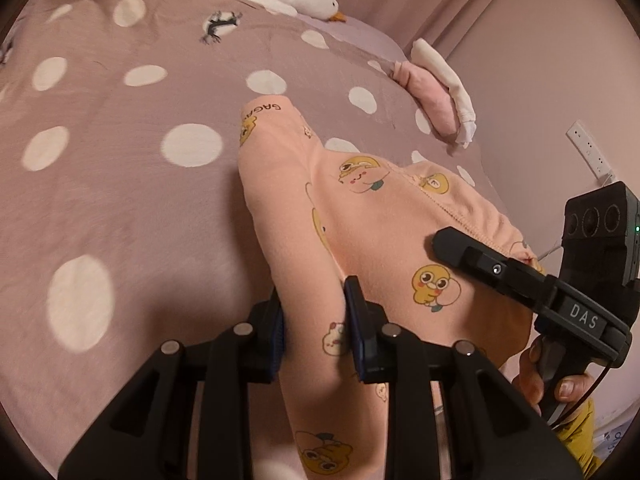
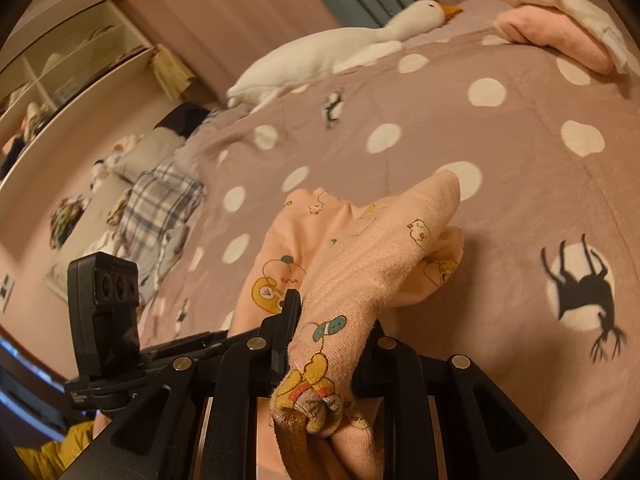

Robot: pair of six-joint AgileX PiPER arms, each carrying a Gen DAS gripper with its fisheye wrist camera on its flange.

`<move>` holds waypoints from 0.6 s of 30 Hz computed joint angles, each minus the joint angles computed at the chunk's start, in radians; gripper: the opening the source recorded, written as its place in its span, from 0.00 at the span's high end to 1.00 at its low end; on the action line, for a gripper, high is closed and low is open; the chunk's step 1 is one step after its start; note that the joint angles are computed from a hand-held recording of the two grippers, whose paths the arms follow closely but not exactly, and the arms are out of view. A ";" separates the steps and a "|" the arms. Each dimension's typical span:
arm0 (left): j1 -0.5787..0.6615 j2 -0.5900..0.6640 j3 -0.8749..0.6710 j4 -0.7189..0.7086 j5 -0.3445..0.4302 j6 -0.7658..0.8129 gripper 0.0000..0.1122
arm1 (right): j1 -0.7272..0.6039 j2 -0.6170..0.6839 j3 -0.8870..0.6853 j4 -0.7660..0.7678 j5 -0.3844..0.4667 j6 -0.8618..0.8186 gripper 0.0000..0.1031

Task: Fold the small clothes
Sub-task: 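Lift the held garment side with both tools and fold it over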

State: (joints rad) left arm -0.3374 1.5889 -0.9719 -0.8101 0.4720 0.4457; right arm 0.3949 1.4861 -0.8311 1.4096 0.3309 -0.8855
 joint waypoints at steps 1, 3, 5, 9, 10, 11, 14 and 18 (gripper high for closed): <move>0.009 -0.027 0.021 0.003 -0.001 -0.001 0.76 | 0.022 -0.008 -0.002 -0.012 -0.010 0.015 0.78; 0.025 -0.069 0.049 0.015 0.001 -0.009 0.76 | 0.058 -0.018 -0.009 -0.042 -0.029 0.050 0.78; 0.047 -0.114 0.074 0.031 0.006 -0.013 0.76 | 0.099 -0.013 -0.036 -0.096 -0.052 0.109 0.78; 0.105 -0.184 0.113 0.029 0.019 0.009 0.76 | 0.163 0.005 -0.083 -0.149 -0.087 0.176 0.78; 0.129 -0.198 0.117 0.028 0.029 0.020 0.76 | 0.182 0.009 -0.094 -0.168 -0.097 0.196 0.78; 0.142 -0.206 0.120 0.028 0.036 0.025 0.76 | 0.196 0.022 -0.116 -0.200 -0.102 0.228 0.78; 0.193 -0.222 0.111 0.037 0.060 0.040 0.76 | 0.229 0.057 -0.175 -0.287 -0.110 0.315 0.78; 0.261 -0.216 0.091 0.021 0.087 0.083 0.76 | 0.254 0.104 -0.246 -0.353 -0.107 0.382 0.78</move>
State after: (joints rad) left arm -0.0767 1.3729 -0.8814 -0.7896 0.5593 0.5287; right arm 0.6493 1.5905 -1.0767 1.0570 0.2238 -0.5038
